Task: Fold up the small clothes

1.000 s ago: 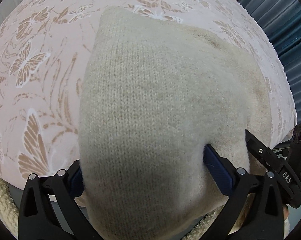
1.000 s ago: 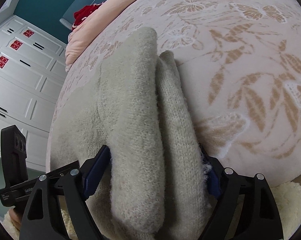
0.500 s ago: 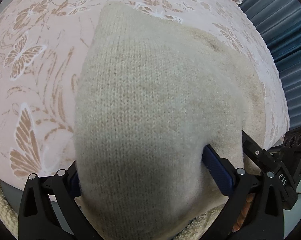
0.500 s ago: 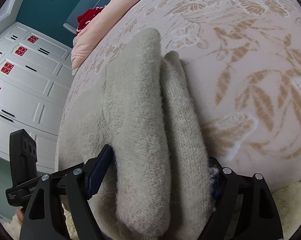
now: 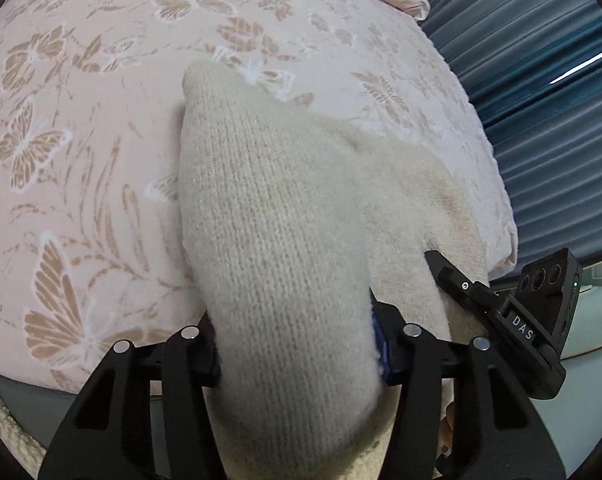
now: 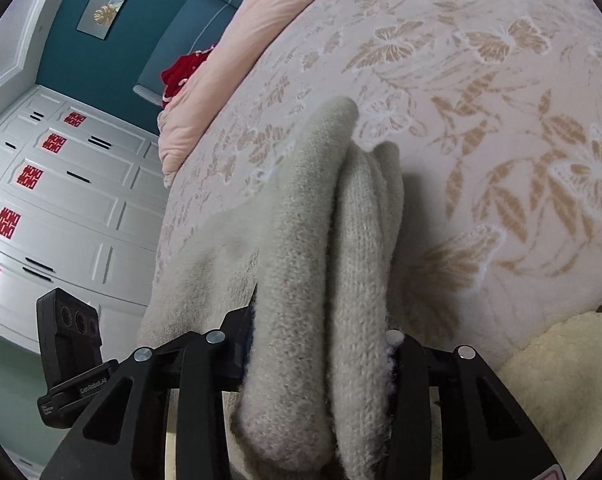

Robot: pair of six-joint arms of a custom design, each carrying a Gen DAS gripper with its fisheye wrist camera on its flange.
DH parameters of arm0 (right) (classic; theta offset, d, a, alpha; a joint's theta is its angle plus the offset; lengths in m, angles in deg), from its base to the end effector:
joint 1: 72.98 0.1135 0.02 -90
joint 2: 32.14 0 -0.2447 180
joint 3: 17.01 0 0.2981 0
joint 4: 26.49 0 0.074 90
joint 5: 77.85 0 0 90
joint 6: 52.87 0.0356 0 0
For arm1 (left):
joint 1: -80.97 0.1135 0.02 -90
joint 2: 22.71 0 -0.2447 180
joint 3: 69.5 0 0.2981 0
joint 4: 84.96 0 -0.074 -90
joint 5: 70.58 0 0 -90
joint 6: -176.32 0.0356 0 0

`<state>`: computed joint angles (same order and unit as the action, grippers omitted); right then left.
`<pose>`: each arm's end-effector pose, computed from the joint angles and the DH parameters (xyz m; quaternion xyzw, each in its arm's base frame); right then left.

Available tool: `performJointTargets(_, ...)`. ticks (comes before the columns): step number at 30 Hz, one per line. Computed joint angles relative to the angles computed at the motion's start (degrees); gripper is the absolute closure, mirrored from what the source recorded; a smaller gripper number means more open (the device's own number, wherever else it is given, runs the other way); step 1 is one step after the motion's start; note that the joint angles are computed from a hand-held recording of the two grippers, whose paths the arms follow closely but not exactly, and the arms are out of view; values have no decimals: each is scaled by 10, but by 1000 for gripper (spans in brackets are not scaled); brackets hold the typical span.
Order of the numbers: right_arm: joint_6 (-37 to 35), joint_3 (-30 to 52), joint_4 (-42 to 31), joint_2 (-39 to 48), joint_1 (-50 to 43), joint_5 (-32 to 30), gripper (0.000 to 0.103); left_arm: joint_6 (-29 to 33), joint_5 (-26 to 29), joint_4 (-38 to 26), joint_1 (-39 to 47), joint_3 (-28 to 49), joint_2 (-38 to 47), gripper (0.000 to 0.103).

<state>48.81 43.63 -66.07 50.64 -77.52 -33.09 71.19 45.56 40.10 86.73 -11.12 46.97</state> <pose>0.3133 0.0005 0.1567 0.0333 0.8994 0.3863 0.2018 0.2702 0.0115 0.1876 -0.1270 0.9459 -0.2369 0.1818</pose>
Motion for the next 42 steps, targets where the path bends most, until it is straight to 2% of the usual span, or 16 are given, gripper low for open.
performJointTargets(5, -7, 11, -50, -135, -48, -33, 66, 6, 19, -31, -31, 54, -76, 52)
performJointTargets(12, 58, 89, -12, -233, -22, -27, 66, 42, 58, -47, -6, 173, -136, 51)
performJointTargets(16, 86, 138, 37, -233, 58, 19, 65, 87, 116, -56, 78, 232, -148, 50)
performJointTargets(19, 95, 158, 74, -217, 131, 67, 64, 134, 180, -77, 175, 268, -141, 50)
performJointTargets(22, 109, 165, 110, -183, 206, 113, 64, 184, 234, -95, 269, 285, -124, 49)
performJointTargets(25, 125, 162, 136, -136, 254, 130, 62, 225, 260, -96, 340, 276, -97, 47)
performJointTargets(28, 137, 149, 161, -43, 282, 133, 51, 253, 253, -56, 380, 209, -72, 38)
performJointTargets(29, 133, 150, 145, -7, 291, 148, 48, 268, 239, -42, 389, 181, -64, 30)
performJointTargets(31, 128, 146, 107, 54, 308, 221, 48, 282, 156, -1, 402, 120, -38, 26)
performJointTargets(33, 153, 111, 103, 71, 305, 239, 47, 305, 71, 30, 416, 69, 2, 27)
performJointTargets(34, 168, 84, 114, 62, 297, 226, 47, 307, 35, 36, 424, 54, 19, 29)
performJointTargets(35, 178, 62, 122, 48, 294, 214, 47, 314, 31, 34, 443, 40, 26, 30)
performJointTargets(37, 165, 47, 113, 33, 299, 222, 47, 331, 65, 9, 489, 20, 13, 30)
performJointTargets(40, 136, 67, 96, 39, 317, 226, 47, 329, 92, -8, 504, 9, -7, 28)
performJointTargets(41, 130, 82, 91, 53, 326, 233, 47, 323, 92, -4, 497, 8, -13, 24)
performJointTargets(42, 126, 100, 84, 70, 334, 239, 43, 320, 87, -1, 488, 1, -23, 18)
